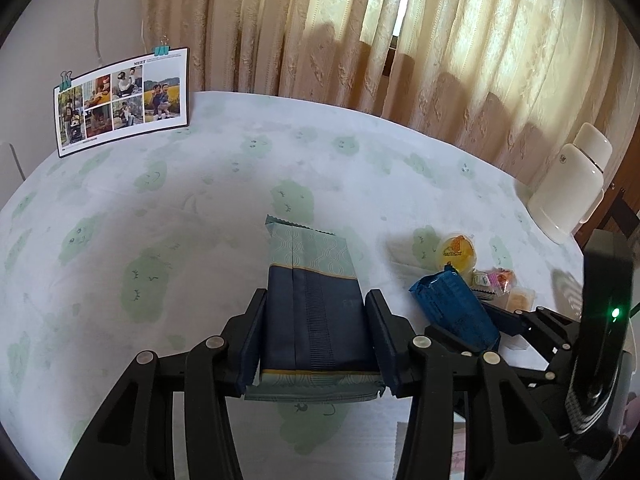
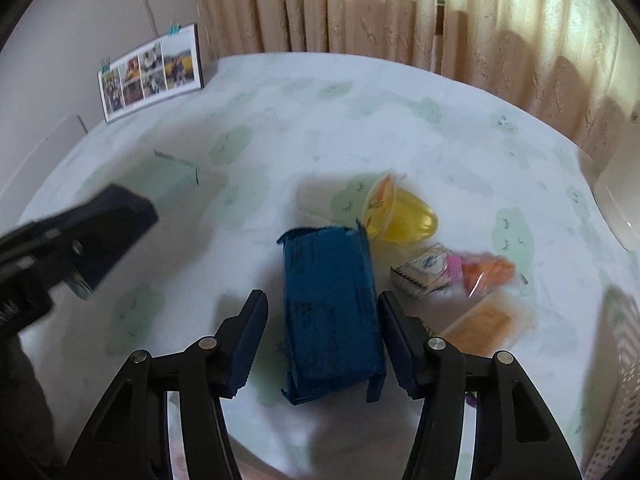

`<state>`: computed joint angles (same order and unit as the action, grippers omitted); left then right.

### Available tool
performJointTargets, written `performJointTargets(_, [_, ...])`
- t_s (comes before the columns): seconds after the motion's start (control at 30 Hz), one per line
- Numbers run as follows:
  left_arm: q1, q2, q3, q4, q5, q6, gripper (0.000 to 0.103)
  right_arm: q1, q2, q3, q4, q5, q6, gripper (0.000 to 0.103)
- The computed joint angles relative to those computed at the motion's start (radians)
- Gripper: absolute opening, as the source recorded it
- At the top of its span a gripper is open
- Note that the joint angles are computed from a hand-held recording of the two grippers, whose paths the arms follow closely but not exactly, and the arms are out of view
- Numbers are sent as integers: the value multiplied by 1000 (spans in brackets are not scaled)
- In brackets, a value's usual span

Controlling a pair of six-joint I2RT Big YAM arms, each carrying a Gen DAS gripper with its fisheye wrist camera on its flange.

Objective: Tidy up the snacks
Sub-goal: 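Grasp the blue wrapped pack with the right gripper while the left gripper holds the box, then carry the blue pack toward the pink basket with the right gripper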

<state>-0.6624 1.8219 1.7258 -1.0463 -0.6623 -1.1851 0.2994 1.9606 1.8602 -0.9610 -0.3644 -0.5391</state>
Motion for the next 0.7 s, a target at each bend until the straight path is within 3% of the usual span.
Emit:
performJointTargets(0.07, [-1, -1, 0, 0, -2, 2, 45, 5, -8, -14, 14, 14, -3, 52])
performJointTargets(0.1, [-1, -2, -1, 2, -3, 3, 45, 7, -10, -18, 19, 23, -1, 43])
performJointTargets(0.47, [-8, 2, 10, 16, -13, 19, 45, -22, -59, -68, 63, -71, 69, 42])
performJointTargets(0.7, [-12, -11, -10, 73, -16, 54, 45, -56, -87, -84, 105, -126, 148, 42])
